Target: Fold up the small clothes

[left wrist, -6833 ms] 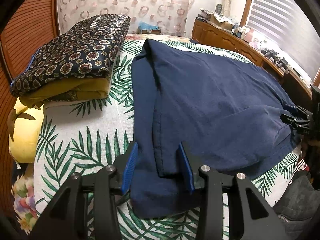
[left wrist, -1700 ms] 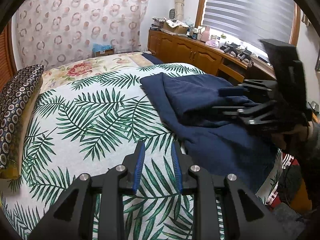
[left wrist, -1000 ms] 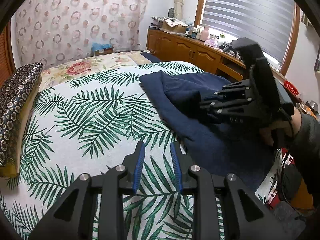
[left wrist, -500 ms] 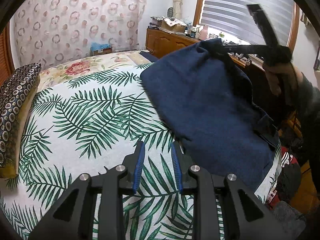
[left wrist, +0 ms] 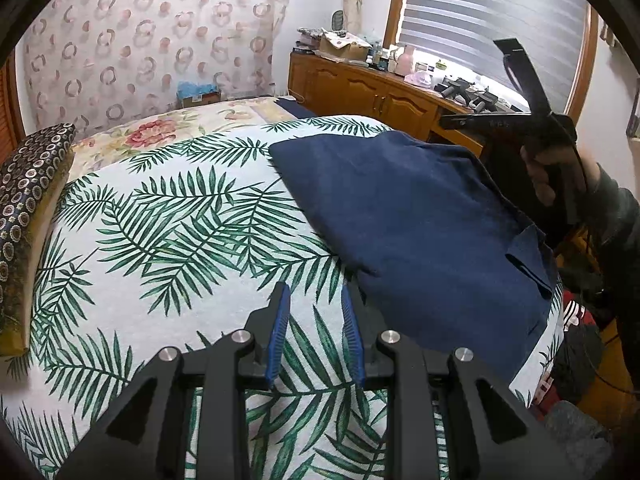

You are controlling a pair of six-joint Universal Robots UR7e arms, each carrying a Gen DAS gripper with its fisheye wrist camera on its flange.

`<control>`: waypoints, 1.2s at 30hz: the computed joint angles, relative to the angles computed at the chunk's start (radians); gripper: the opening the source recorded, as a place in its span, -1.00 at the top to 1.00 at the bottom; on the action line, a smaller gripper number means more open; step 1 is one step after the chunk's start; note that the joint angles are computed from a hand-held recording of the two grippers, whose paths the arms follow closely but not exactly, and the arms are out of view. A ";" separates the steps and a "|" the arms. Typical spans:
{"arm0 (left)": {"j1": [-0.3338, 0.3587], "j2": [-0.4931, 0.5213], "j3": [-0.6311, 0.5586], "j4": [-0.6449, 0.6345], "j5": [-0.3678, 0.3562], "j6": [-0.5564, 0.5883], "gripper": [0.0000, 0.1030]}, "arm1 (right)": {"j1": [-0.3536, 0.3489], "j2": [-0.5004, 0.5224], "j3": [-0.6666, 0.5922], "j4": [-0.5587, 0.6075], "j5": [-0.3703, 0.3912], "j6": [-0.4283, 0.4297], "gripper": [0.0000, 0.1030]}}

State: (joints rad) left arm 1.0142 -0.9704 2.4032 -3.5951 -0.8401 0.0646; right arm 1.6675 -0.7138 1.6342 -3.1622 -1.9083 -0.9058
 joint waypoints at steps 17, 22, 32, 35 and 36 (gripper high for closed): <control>-0.006 0.015 -0.002 0.012 -0.012 0.000 0.52 | -0.042 0.033 -0.076 0.275 0.069 0.084 0.94; -0.012 0.017 -0.002 0.015 -0.028 0.004 0.52 | -0.030 -0.001 -0.033 0.107 0.051 0.101 0.95; -0.026 0.023 -0.004 0.014 -0.032 0.009 0.51 | -0.017 -0.074 0.148 -0.061 0.000 0.000 0.18; -0.027 0.027 -0.010 0.022 -0.036 0.007 0.51 | -0.024 -0.130 0.283 -0.148 0.020 -0.037 0.01; -0.027 0.028 -0.011 0.023 -0.038 0.008 0.51 | -0.029 -0.152 0.327 -0.159 0.037 -0.037 -0.01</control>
State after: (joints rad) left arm 0.9869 -0.9424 2.3923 -3.5718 -0.8778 0.0726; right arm 1.6385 -0.8655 1.9615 -3.3212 -1.8717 -0.9425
